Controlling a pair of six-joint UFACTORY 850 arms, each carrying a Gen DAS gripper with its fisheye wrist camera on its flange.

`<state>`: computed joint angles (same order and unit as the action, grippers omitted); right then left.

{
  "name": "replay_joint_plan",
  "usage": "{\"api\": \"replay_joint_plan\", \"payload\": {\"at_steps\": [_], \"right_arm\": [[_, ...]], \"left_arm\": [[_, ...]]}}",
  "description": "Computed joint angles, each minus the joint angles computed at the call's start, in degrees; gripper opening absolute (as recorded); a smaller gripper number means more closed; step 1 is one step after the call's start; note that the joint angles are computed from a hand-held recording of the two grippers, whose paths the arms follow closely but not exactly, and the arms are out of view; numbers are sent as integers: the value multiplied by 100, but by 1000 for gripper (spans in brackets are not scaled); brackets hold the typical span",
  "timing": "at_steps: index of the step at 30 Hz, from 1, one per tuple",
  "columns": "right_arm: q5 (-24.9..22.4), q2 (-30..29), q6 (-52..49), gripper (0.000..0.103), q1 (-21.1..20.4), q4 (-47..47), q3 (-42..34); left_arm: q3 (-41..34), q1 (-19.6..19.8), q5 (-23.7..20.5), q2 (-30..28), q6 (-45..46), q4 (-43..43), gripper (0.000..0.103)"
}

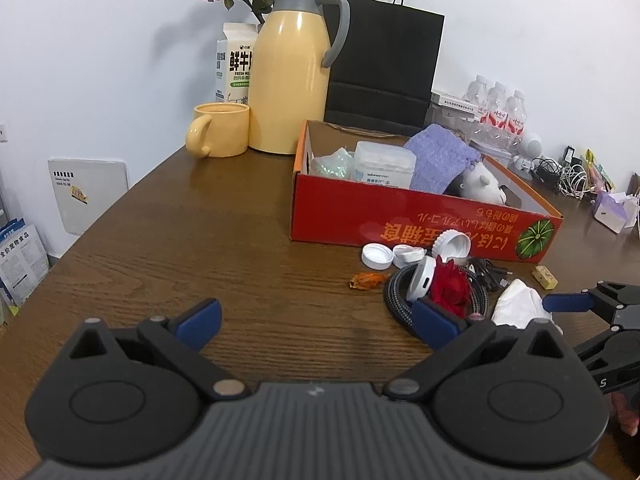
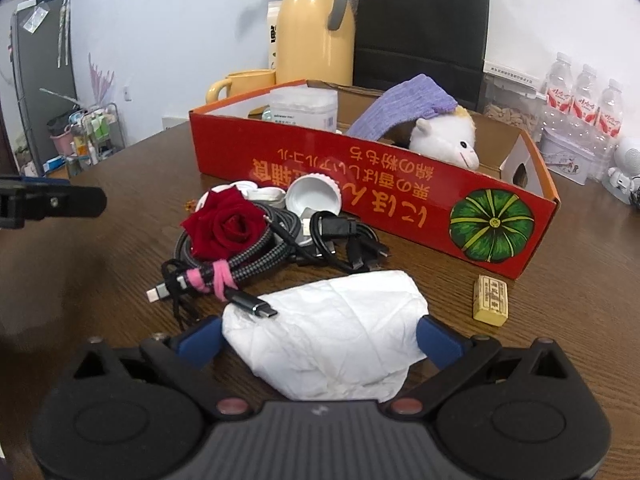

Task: Organize objects
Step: 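Move the right gripper back to the crumpled white paper on the table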

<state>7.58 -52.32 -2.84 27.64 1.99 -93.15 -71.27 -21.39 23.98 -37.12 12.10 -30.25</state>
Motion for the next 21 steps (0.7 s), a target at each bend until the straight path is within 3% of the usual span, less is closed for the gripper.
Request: {"api": "replay_joint_plan", "payload": {"at_steps": [7,16,19,21], "right_arm": [[340,109,-545,88,67,509,239],[640,273,-215,79,62,396,552],[778,379,82,70,48,359,729],[826,427,-57,70,67,761,804]], "left_arm": [[-20,3,-41,-23,50,-76,103],[-41,-11,-83,-52,118,-137,103],[-53,-9,-98,-61,113,-138,103],[-73,-11,-130,-74,120,-147,103]]}}
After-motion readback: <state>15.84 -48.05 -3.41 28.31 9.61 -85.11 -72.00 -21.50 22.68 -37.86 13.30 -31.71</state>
